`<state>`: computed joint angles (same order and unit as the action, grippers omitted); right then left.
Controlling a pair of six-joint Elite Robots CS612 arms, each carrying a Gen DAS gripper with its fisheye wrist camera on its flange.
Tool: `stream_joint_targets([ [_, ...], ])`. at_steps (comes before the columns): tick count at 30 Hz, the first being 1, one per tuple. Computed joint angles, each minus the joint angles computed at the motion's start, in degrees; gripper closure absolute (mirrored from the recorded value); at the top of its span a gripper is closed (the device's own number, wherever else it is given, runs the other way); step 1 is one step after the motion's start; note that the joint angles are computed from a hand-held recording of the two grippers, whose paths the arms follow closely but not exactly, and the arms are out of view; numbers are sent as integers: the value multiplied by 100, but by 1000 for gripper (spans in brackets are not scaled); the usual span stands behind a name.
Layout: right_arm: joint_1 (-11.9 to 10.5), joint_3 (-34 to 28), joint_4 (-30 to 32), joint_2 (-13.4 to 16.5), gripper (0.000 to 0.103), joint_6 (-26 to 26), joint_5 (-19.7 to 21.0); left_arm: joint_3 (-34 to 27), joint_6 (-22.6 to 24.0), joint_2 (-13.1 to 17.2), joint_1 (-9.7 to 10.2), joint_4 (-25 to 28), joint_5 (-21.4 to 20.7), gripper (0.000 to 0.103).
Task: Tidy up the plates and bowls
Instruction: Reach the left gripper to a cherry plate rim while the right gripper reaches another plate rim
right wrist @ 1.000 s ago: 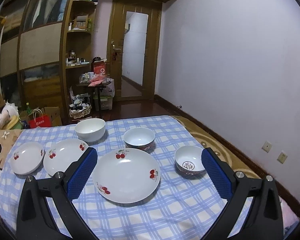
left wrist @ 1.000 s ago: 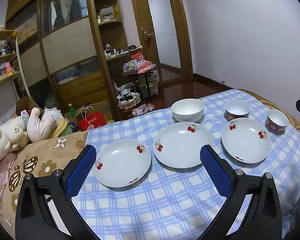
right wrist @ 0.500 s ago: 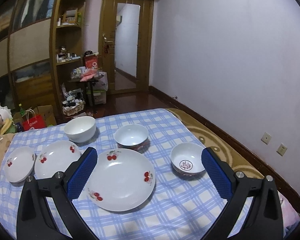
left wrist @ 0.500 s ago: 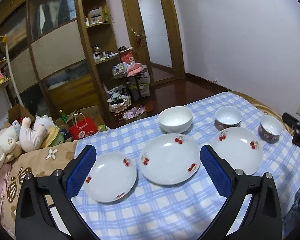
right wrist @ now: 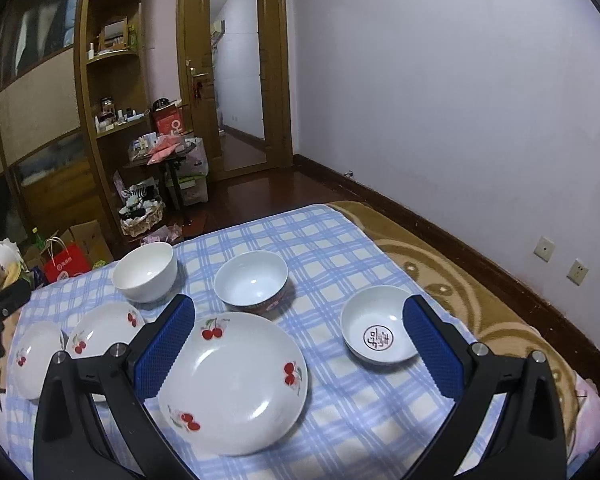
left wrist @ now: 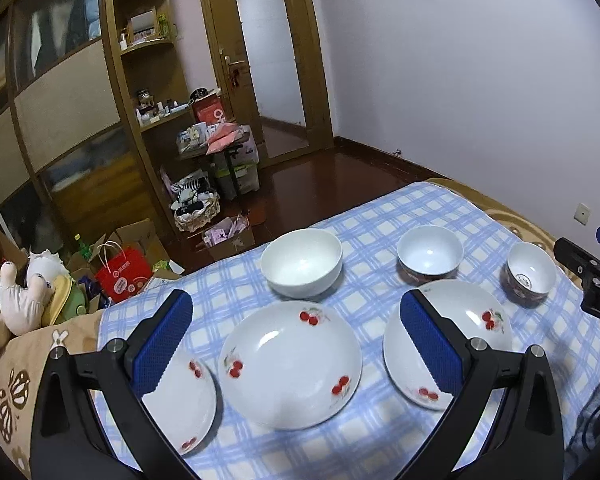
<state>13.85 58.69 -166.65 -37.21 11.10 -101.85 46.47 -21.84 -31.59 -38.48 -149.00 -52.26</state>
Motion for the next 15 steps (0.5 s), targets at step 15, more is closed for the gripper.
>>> stream_joint_targets([
  [15, -154, -595, 1351, 351, 0, 191, 489, -2733, 160, 1384, 213, 2091, -1396, 1],
])
